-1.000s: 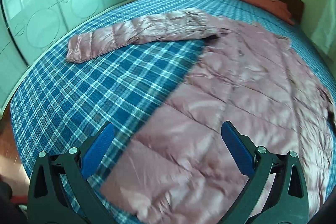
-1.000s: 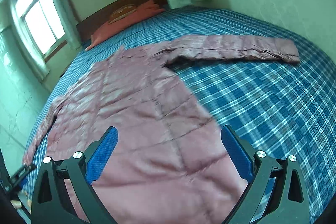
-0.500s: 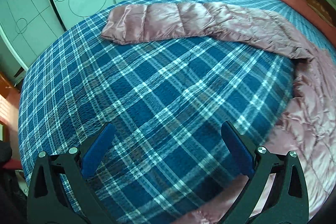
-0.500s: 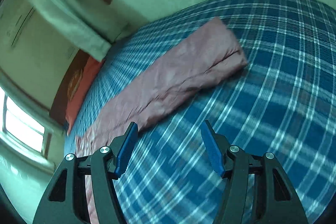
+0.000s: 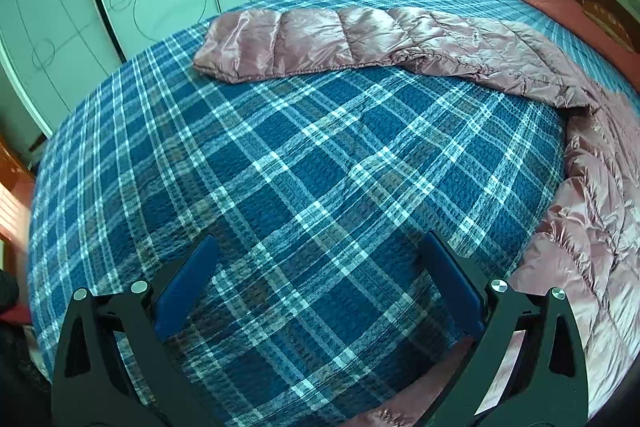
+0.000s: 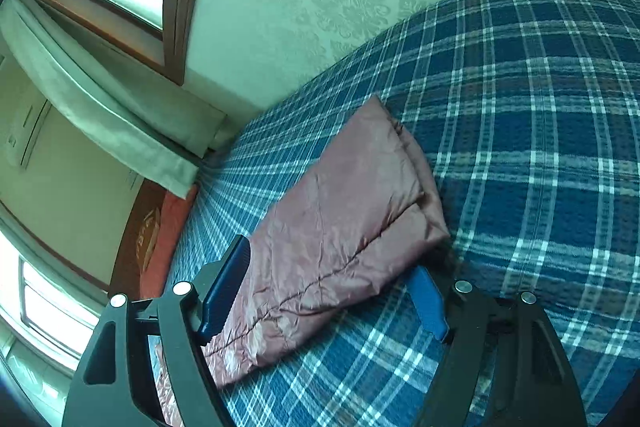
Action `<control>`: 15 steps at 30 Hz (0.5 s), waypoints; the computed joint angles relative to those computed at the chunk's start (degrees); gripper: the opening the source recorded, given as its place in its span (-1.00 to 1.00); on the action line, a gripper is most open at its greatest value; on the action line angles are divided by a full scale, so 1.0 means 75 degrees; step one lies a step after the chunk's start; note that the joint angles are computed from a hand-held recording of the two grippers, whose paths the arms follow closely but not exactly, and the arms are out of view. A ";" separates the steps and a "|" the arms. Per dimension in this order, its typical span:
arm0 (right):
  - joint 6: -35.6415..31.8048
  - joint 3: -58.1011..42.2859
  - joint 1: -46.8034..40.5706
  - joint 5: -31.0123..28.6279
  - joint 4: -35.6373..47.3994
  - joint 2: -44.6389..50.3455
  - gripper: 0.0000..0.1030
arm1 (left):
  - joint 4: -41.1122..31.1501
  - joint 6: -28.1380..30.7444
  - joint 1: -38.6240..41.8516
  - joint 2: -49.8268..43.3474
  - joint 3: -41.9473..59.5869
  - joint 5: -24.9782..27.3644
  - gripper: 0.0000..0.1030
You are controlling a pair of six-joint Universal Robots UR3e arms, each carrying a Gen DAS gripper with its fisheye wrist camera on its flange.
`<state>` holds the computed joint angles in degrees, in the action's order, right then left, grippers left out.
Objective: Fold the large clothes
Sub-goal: 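Move the right tool to a pink sleeve and grasp its cuff, then lift the sleeve with the right tool, lay it across the jacket body, open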
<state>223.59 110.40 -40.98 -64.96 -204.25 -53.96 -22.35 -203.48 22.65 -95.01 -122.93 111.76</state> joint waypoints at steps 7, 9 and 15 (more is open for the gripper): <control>-0.0794 -0.1276 0.0174 -0.0029 0.1608 0.0225 -0.67 | 0.0407 0.0865 -0.0079 -0.0209 0.0113 -0.0019 0.96; -0.1016 -0.1555 0.0356 -0.0206 0.1819 0.0091 -0.74 | 0.0732 0.1457 -0.0169 -0.0410 0.0257 -0.0051 0.96; -0.2010 -0.2602 0.1743 -0.0841 0.2453 -0.0482 -0.77 | 0.0711 0.2101 0.0081 -0.0974 0.0769 -0.0425 0.96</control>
<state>208.52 90.89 -27.91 -71.27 -185.85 -57.58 -17.02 -187.72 23.26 -102.32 -117.16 108.58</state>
